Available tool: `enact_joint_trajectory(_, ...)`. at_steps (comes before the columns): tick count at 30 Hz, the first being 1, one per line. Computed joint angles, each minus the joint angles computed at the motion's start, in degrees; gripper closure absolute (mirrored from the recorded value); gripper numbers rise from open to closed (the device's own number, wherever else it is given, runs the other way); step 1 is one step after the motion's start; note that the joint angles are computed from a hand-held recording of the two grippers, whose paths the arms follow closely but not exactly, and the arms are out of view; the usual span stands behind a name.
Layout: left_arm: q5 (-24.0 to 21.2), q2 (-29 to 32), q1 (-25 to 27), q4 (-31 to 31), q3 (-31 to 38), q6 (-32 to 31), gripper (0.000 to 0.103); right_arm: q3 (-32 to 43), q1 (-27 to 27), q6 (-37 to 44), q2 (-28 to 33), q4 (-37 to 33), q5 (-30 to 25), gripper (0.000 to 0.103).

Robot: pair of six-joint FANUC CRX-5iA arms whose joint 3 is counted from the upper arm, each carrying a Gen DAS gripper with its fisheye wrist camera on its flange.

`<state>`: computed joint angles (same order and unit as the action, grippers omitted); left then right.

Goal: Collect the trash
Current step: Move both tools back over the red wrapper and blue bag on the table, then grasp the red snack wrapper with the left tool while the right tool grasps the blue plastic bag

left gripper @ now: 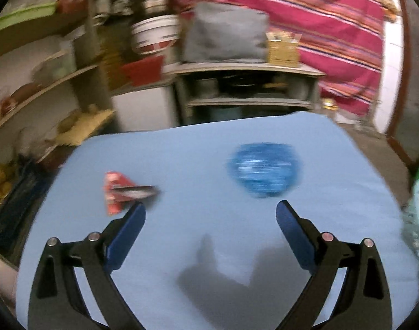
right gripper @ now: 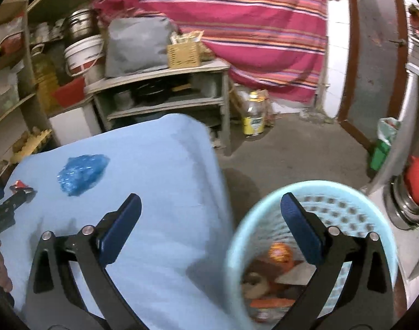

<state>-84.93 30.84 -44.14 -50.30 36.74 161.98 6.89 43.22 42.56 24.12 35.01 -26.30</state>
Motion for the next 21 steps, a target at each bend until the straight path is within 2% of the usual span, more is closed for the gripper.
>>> enact_joint_trajectory(5,0.53,-6.43,4.09,2.17,-10.23,4.68,0.009,6.13,2.84,3.63,4.09,-4.57,-2.2,0.004)
enact_joint_trajectory(7,1.99,-8.68,5.67,3.3,-13.48,6.77,0.009,9.01,3.95,6.7,5.92,-6.81,-3.63,0.004)
enact_joint_trajectory(10,4.98,-11.47,7.78,5.19,-17.2,7.64,0.009,10.9,5.17,8.11,7.72,-6.07,-4.87,0.004)
enact_joint_trajectory(14,5.52,-11.64,9.49,5.28,-17.64,6.05,0.009,13.03,6.03,8.85,9.58,-5.35,-6.47,0.004)
enact_joint_trajectory(21,12.98,-13.89,14.81,9.98,-22.48,6.61,0.01,16.23,7.05,10.51,12.35,-5.44,-7.97,0.004)
